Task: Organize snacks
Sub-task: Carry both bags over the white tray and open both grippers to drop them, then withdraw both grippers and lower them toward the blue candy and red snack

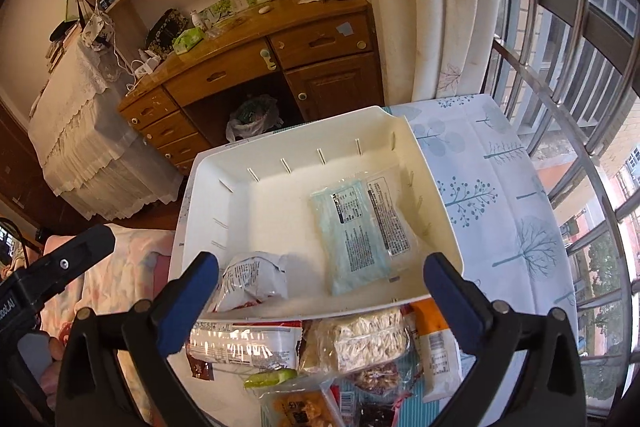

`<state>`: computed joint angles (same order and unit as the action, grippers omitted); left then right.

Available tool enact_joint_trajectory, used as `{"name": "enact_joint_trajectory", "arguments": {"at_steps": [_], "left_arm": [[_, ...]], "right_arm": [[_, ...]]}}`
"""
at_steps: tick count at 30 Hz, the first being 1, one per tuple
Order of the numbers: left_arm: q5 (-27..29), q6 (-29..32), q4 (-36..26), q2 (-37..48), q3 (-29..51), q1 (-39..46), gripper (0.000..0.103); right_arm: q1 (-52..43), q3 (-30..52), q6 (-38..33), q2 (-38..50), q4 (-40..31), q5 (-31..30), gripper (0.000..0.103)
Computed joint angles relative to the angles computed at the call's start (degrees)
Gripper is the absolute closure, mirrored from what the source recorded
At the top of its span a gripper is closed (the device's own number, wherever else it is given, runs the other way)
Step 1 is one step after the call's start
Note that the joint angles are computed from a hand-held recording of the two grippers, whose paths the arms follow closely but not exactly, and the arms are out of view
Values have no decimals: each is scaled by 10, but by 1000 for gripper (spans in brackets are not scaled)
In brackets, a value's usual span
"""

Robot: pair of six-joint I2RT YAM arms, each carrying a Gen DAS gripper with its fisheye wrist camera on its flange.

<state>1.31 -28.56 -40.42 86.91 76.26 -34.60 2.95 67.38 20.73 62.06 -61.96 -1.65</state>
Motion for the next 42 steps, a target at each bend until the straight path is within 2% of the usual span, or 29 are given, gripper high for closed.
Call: {"name": "enact_joint_trajectory", "arguments": {"at_steps": [9, 18, 22, 27, 32, 33, 34, 35, 41, 42], "left_arm": [[31, 46, -19, -126, -78, 24, 5], [63, 81, -69, -228, -132, 46, 5], [54, 82, -89, -258, -144, 35, 5], [30, 55, -109, -295, -156, 12, 5], [-41, 0, -132, -328, -160, -49, 5], [-69, -26, -141, -331, -159, -74, 5], [-87, -47, -148, -333, -159, -92, 5], [-111, -77, -159, -334, -158, -118, 5], [-233, -274, -235, -327, -148, -280, 5], [-259, -329, -254, -320, -147, -322, 5]], "right_arm": [[158, 0, 143, -63, -55, 127, 0], [380, 20, 337, -79, -147, 277, 0], [461, 33, 394, -76, -178, 320, 0], [530, 44, 423, -65, -196, 350, 0], [561, 31, 405, -79, -186, 343, 1], [562, 24, 389, -90, -178, 332, 3], [562, 18, 377, -99, -174, 324, 11], [559, 14, 366, -106, -173, 312, 17], [555, -17, 327, -178, -196, 250, 17], [551, -21, 319, -188, -199, 240, 17]]}}
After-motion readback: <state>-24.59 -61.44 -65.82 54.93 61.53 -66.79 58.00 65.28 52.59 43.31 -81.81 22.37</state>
